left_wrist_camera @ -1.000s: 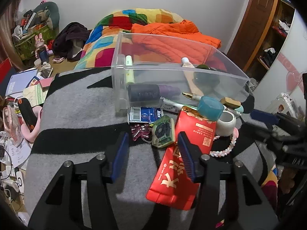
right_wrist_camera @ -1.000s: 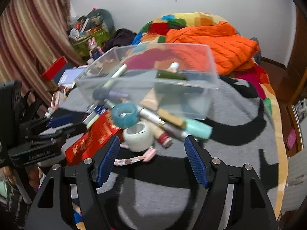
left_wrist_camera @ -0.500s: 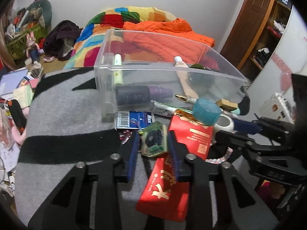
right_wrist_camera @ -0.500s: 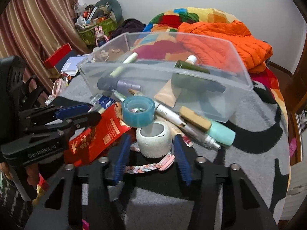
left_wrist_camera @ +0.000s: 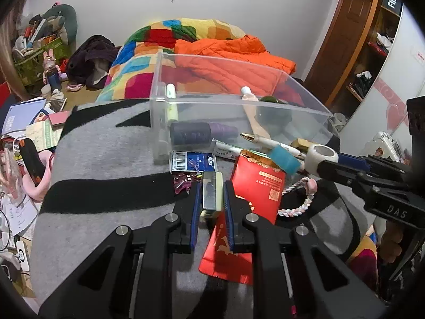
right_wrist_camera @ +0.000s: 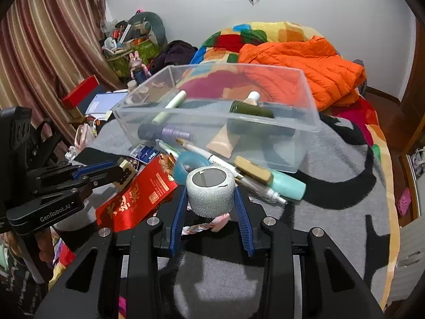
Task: Organize objects
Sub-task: 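Grasp the small green card with the left gripper while the right grasps the white tape roll, then drop the green card and white tape roll into the clear box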
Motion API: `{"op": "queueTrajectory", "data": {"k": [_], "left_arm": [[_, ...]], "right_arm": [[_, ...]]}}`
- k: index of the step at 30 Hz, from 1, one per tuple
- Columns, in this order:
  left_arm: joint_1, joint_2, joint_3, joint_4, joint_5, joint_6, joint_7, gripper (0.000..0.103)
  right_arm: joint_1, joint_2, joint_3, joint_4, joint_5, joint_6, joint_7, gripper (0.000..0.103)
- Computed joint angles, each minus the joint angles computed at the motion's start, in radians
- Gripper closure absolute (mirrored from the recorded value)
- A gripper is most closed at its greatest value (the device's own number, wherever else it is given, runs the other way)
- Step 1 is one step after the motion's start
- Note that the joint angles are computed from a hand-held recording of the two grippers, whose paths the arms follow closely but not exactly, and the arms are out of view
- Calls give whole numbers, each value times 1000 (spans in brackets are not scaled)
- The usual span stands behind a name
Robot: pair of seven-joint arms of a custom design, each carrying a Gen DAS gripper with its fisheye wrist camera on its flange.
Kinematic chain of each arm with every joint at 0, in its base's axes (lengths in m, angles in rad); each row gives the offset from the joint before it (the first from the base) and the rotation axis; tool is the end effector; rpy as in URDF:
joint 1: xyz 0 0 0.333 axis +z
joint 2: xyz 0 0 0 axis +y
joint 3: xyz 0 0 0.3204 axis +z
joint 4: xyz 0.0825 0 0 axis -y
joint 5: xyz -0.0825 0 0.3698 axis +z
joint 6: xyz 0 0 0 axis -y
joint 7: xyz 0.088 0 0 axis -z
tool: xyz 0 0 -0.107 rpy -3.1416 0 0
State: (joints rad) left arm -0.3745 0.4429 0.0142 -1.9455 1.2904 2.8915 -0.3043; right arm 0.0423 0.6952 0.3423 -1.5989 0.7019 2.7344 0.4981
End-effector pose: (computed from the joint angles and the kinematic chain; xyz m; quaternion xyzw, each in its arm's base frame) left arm 0.5625 -0.2729 0.2931 -0.7575 0.5498 -0.2817 0.2110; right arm 0.6918 0.2035 0.2937 -0.8537 0.3795 -0.0531 0.3526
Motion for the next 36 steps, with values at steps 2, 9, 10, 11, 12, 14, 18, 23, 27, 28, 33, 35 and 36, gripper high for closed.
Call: {"op": "queueTrajectory", "data": {"k": [2,9,10,11,12,14,18,23,27,28,33,35,36], "left_arm": [[-10,-20,6,-12,26,-11,-29,87],[11,-69,-27,-17,97,-56,-76,87],[15,-74,-32,-15,109,-62,-84,87],[20,-78,-37,-13,123,-66,-93,87],[25,-81,-42,-11,133,-73,-99,87],[37,-83,-52,0,151,-76,-108,87],[53,-78,-66,29,167,-89,-106,87],[68,-56,-67,73,159,-89,-77,87],[76,-25,-57,114,121,-74,-33,87],[77,-15,-54,126,102,-71,-14,87],[79,44,-27,180,-10,-38,95,87],[76,70,-16,205,-60,-31,144,87],[74,82,-11,218,-84,-30,168,87]], "right_arm": [[-12,-6,9,-3,13,5,-9,70],[-39,-21,39,1,75,34,-63,70],[-39,-22,41,6,83,38,-67,70],[-42,-22,44,7,93,41,-75,70],[-41,-21,44,13,99,42,-78,70],[-38,-16,43,31,108,44,-80,70],[-31,-3,42,63,119,51,-84,70],[-4,34,25,131,94,53,-45,70],[34,85,-8,212,30,48,38,70],[44,101,-17,236,8,43,64,70],[98,189,-77,371,-124,6,224,70],[109,217,-89,410,-168,-7,273,70],[114,231,-95,430,-189,-15,297,70]]}}
